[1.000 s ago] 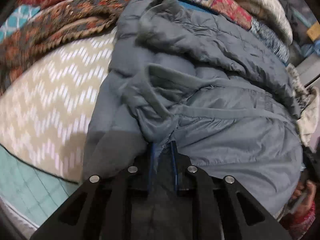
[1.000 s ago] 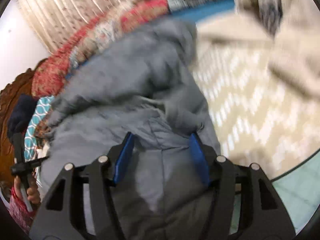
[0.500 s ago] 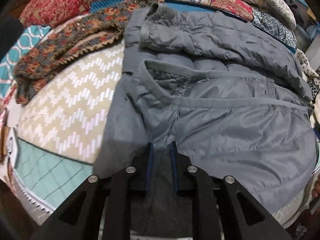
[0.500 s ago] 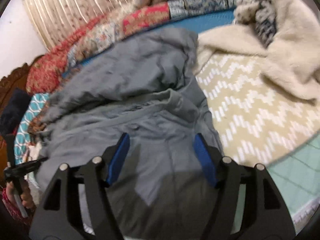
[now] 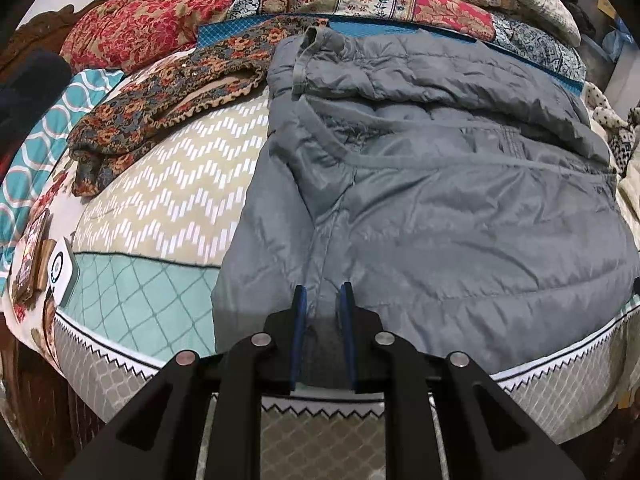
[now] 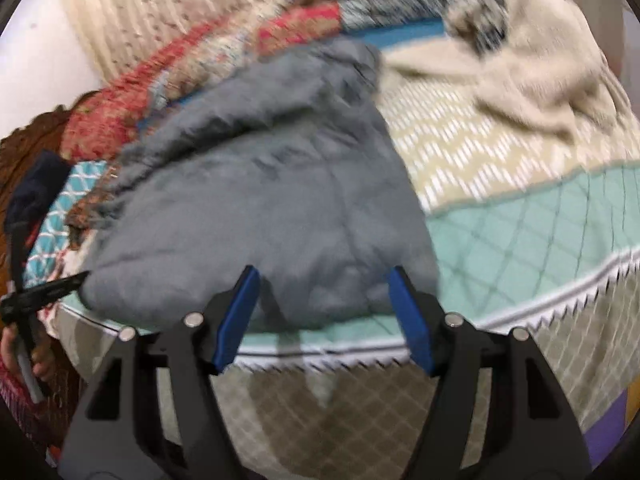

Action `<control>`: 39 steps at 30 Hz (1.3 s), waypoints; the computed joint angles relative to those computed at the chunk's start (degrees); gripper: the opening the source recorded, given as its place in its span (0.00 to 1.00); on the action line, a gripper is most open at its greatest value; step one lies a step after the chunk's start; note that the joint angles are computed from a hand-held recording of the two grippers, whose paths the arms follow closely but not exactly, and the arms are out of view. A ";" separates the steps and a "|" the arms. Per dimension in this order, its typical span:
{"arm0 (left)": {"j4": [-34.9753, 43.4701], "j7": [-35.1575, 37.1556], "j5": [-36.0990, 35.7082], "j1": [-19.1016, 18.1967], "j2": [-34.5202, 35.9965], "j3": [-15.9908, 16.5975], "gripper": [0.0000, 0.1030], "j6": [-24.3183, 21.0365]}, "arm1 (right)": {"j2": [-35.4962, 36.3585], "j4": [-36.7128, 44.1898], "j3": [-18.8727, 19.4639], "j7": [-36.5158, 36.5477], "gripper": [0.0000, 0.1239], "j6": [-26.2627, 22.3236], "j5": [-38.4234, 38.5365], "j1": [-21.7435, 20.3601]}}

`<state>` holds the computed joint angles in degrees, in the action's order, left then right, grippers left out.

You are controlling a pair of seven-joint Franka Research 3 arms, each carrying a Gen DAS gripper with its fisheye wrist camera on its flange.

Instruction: Fold large clothes

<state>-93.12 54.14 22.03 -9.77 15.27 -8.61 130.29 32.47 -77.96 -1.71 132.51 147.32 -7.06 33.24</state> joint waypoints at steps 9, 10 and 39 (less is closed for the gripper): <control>-1.20 -0.17 0.67 -0.11 0.35 0.09 0.28 -0.28 | -0.55 -3.02 -0.81 1.10 0.53 3.09 0.38 0.47; -1.26 -0.16 0.68 -0.10 0.41 0.10 0.28 -0.22 | -0.60 -3.22 -0.79 1.25 0.53 3.29 0.31 0.44; -15.46 5.45 -20.77 8.22 -10.44 0.76 0.00 15.92 | -10.25 -17.74 0.73 3.46 0.59 20.15 6.54 -2.23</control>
